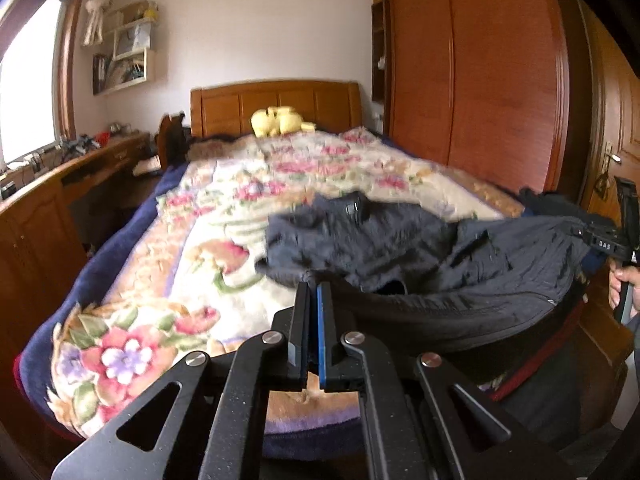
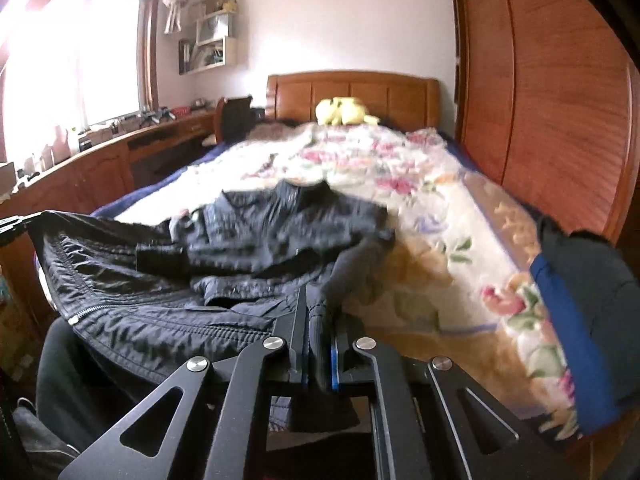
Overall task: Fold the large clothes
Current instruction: 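Grasp the jacket hem with both grippers and fold it up toward the collar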
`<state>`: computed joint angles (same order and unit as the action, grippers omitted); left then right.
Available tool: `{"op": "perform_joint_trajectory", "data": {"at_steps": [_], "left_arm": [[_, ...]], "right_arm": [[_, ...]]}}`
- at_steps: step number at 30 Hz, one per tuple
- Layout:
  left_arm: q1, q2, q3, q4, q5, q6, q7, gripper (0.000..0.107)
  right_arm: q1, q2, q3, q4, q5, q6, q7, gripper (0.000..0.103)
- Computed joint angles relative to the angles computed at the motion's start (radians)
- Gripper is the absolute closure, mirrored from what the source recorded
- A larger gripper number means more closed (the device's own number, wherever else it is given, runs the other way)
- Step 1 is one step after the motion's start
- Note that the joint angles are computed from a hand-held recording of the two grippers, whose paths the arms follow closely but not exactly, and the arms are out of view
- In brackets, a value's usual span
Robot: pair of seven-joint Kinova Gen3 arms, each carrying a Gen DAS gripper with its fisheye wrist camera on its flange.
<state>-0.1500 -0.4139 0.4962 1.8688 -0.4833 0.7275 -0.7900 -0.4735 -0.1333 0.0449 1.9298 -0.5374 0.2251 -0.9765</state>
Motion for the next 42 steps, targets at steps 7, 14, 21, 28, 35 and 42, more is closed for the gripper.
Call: {"op": "perform_joint_trajectory", "data": {"at_steps": [7, 14, 21, 28, 35, 42], "left_arm": [[-0.016, -0.061, 0.002, -0.073, -0.002, 0.027, -0.070, 0.104], [-0.084, -0.104, 0.025, -0.111, 0.031, -0.004, -0.140, 0.104], [-0.134, -0.005, 0.003, -0.100, 0.063, -0.087, -0.175, 0.104], [-0.147, 0.219, 0.023, -0.170, -0.146, -0.087, -0.021, 0.104], [-0.212, 0.473, 0.098, -0.371, -0.277, -0.023, -0.004, 0.104], [-0.038, 0.666, -0.028, -0.574, -0.398, 0.058, -0.018, 0.104]], "right_arm": [[-0.074, -0.157, 0.052, 0.044, 0.041, -0.005, -0.014, 0.097], [-0.175, -0.287, 0.142, 0.091, 0.120, -0.011, -0.043, 0.097], [-0.247, -0.170, 0.233, 0.054, -0.008, -0.034, 0.128, 0.097], [-0.316, 0.139, 0.369, -0.187, -0.175, 0.048, 0.292, 0.097], [-0.448, 0.460, 0.659, -0.511, -0.343, 0.183, 0.283, 0.097], [-0.423, 0.692, 0.739, -0.835, -0.230, 0.314, 0.006, 0.097]]}}
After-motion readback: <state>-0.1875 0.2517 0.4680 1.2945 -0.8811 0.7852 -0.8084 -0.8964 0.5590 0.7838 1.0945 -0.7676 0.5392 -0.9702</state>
